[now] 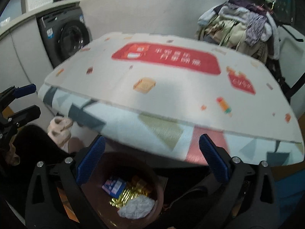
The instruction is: Collect trash
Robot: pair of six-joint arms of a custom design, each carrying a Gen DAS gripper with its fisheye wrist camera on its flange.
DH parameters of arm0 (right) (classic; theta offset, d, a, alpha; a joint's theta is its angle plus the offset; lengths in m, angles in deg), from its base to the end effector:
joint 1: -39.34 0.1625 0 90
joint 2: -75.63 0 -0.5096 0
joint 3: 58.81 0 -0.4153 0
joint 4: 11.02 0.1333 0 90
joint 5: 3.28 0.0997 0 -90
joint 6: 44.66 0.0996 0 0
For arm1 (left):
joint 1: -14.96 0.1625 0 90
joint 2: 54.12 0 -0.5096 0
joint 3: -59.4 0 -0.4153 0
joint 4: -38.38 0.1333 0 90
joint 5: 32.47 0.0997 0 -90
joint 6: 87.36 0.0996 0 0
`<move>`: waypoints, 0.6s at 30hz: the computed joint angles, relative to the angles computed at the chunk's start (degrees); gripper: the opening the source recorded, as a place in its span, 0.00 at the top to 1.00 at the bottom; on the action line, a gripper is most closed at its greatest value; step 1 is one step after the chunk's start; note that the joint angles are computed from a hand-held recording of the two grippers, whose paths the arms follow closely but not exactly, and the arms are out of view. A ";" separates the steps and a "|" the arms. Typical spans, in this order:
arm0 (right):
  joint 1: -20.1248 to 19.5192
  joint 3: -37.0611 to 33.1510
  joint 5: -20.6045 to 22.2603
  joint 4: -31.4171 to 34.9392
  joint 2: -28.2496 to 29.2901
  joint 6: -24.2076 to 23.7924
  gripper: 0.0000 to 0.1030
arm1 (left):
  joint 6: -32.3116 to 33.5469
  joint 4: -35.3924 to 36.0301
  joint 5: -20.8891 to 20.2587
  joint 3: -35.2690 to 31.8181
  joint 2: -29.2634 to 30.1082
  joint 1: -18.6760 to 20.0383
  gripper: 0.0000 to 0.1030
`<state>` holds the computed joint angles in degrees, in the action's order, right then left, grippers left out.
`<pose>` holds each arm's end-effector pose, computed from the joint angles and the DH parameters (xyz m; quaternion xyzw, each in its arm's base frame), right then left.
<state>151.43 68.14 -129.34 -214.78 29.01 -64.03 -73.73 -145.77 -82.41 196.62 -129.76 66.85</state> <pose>0.2750 -0.4791 0.1112 0.2391 -0.8833 0.2804 0.2899 -0.1219 -0.4752 0.2804 0.3071 0.8534 -0.3272 0.2654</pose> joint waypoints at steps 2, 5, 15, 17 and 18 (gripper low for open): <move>0.98 -1.10 -1.03 -0.62 -0.87 -0.39 0.06 | 0.51 -0.22 1.76 -1.63 -0.12 -1.28 0.06; 2.35 -2.72 -2.06 -1.31 -2.40 -0.58 0.06 | 1.13 -0.51 1.96 -3.57 -0.76 -2.57 0.06; 5.75 -5.67 -3.54 -1.04 -6.36 -2.14 0.06 | 5.80 -3.80 3.21 -6.76 -2.36 -7.71 0.06; 6.20 -5.63 -3.42 -1.22 -6.95 -1.97 0.06 | 6.26 -3.82 4.15 -7.12 -2.18 -8.42 0.06; 6.34 -5.63 -3.37 -1.22 -7.16 -1.95 0.06 | 5.69 -3.04 4.10 -7.26 -2.40 -8.56 0.06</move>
